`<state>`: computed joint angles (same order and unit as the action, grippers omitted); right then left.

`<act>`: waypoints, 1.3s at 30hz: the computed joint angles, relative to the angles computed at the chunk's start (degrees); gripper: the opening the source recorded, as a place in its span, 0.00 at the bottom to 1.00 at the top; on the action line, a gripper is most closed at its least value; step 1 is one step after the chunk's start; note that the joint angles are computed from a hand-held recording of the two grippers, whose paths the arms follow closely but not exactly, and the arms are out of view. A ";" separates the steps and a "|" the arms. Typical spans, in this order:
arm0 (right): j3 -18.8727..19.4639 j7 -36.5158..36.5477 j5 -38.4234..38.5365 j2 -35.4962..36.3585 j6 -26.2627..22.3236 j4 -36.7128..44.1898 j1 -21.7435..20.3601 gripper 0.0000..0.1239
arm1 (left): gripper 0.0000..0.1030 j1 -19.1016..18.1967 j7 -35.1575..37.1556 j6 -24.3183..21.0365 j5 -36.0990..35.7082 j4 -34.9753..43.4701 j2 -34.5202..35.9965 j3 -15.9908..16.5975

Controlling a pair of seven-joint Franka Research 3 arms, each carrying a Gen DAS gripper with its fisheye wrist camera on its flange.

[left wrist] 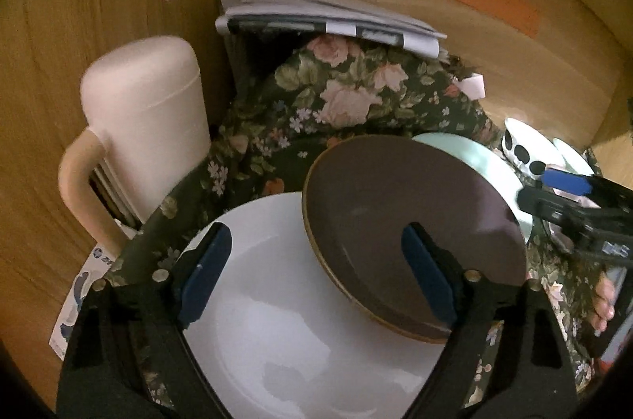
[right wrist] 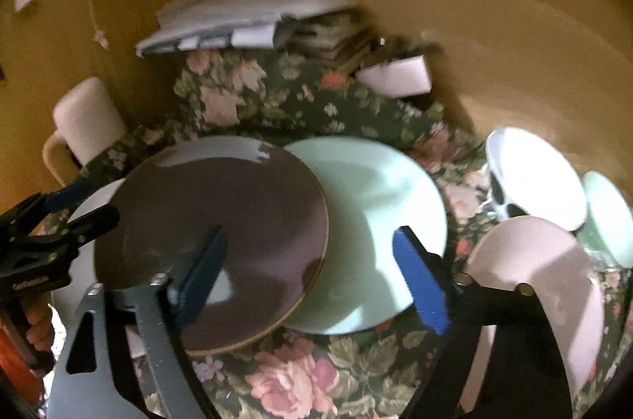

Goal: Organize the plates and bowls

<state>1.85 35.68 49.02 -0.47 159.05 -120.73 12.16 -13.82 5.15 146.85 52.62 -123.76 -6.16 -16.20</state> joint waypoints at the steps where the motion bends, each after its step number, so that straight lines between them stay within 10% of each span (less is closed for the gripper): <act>1: -0.13 2.18 -2.16 1.08 -1.39 1.11 -0.18 0.59 | 0.81 0.02 0.34 0.20 -0.43 -0.05 0.11 0.14; 15: 0.88 10.88 -11.19 8.22 -10.76 9.61 -2.65 0.29 | 0.48 0.44 8.82 6.38 -11.24 -0.57 2.15 1.94; 39: 1.06 7.03 -5.85 6.81 -15.06 9.11 -3.71 0.25 | 0.34 0.02 12.11 8.47 -15.96 1.10 3.88 2.10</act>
